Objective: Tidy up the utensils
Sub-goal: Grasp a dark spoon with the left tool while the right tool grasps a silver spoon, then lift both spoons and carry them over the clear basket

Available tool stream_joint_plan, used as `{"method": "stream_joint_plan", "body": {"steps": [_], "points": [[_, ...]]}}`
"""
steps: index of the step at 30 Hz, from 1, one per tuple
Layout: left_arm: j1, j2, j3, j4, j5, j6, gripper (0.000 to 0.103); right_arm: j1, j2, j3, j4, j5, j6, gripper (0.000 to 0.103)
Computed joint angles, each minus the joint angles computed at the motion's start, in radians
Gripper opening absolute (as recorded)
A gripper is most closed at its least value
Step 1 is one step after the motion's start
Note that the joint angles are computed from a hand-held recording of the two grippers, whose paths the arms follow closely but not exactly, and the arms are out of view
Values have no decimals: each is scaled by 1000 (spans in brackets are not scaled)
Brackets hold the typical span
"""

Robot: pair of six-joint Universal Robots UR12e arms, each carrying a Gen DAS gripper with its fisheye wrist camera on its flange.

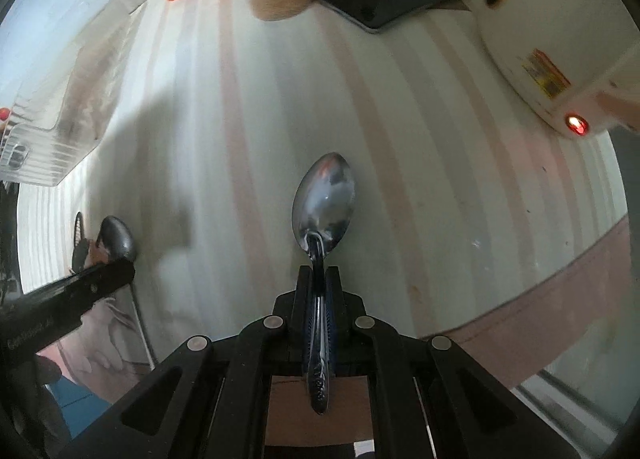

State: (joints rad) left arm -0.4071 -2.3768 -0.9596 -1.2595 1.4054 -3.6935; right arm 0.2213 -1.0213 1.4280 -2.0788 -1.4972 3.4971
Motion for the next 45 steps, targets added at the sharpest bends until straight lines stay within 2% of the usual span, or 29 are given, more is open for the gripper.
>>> {"method": "stream_joint_plan", "body": {"steps": [5, 6, 7, 10, 12, 16, 18, 22, 25, 26, 28, 35, 45], "points": [[-35, -42, 79, -52, 121, 5, 51, -6, -17, 21, -10, -6, 16, 6], [-42, -61, 112, -69, 145, 10, 48, -7, -18, 22, -10, -7, 16, 6], [-51, -81, 148, -89, 177, 19, 37, -7, -19, 22, -10, -9, 16, 6], [-59, -105, 186, -87, 186, 39, 37, -5, -22, 23, -11, -15, 17, 6], [-62, -87, 149, -60, 186, 58, 37, -4, -26, 29, -14, -16, 20, 6], [-65, -88, 151, -68, 203, 76, 37, 5, -10, 14, -15, -9, 19, 6], [-63, -40, 82, -52, 219, 77, 37, 1, -9, 29, -26, -8, 8, 5], [-45, 2, 17, -47, 271, 103, 37, 12, 3, 14, -37, 40, -16, 3], [-32, 29, -27, -54, 290, 101, 37, 33, 23, -16, -24, 35, -44, 4], [-26, 39, -46, -54, 281, 93, 38, 37, 29, -25, -16, 37, -46, 5], [-12, 66, -101, -2, 245, 73, 38, 46, 37, -41, -7, 16, -58, 5], [5, 83, -147, 41, 224, 59, 40, 39, 50, -73, 53, 33, -77, 5], [-13, 77, -141, 49, 236, 55, 38, 38, 50, -69, 42, 34, -45, 5]]}}
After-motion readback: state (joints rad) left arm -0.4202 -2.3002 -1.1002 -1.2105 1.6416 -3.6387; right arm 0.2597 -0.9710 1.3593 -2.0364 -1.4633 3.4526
